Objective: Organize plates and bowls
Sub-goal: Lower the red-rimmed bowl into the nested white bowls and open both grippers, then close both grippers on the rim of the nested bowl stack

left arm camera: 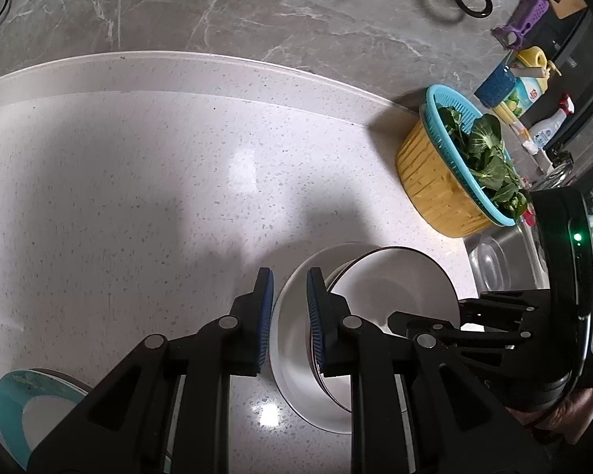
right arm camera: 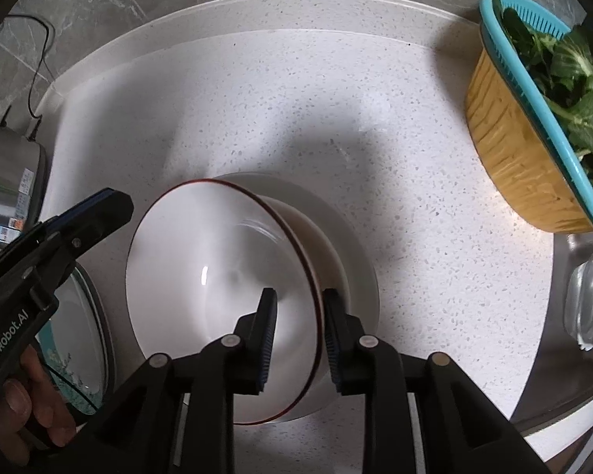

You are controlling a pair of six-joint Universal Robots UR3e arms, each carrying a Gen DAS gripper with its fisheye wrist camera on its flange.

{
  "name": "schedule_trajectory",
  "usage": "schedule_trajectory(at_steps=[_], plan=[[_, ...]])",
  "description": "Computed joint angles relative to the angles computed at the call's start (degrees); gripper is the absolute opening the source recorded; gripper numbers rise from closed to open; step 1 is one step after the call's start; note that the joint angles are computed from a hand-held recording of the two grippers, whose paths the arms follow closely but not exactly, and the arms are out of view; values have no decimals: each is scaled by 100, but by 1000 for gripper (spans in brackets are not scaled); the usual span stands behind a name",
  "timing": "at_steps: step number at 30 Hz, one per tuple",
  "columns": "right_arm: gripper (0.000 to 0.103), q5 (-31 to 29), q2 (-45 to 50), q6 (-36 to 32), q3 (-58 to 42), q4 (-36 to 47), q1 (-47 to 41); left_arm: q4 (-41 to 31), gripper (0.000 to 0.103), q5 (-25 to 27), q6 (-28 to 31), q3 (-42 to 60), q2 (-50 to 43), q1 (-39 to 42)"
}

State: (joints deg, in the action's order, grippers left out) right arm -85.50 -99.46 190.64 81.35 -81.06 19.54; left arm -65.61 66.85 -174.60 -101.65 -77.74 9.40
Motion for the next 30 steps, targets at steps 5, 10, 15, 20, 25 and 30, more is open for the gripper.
schedule_trajectory(at_steps=[5, 10, 15, 20, 25, 30], plan=[[46, 158, 152, -2, -298, 229, -22, -142, 16, -15, 52, 36, -26, 74], [60, 309, 129, 0, -450, 331, -119, -540, 16, -23, 247, 159, -80, 197], [65, 448, -89, -127, -400, 277, -424, -1123, 16, 51, 535, 205, -48, 394], [65, 759, -398, -383, -259, 297, -787, -1657, 16, -139, 1014, 57, 153, 599], [65, 921, -1072, -897, 202, 200, -1603, -1768, 17, -118, 1130, -61, 170, 549], [56, 914, -1833, -1647, 1018, 594, -2603, -1691, 17, -72, 1130, -8, 12, 421]])
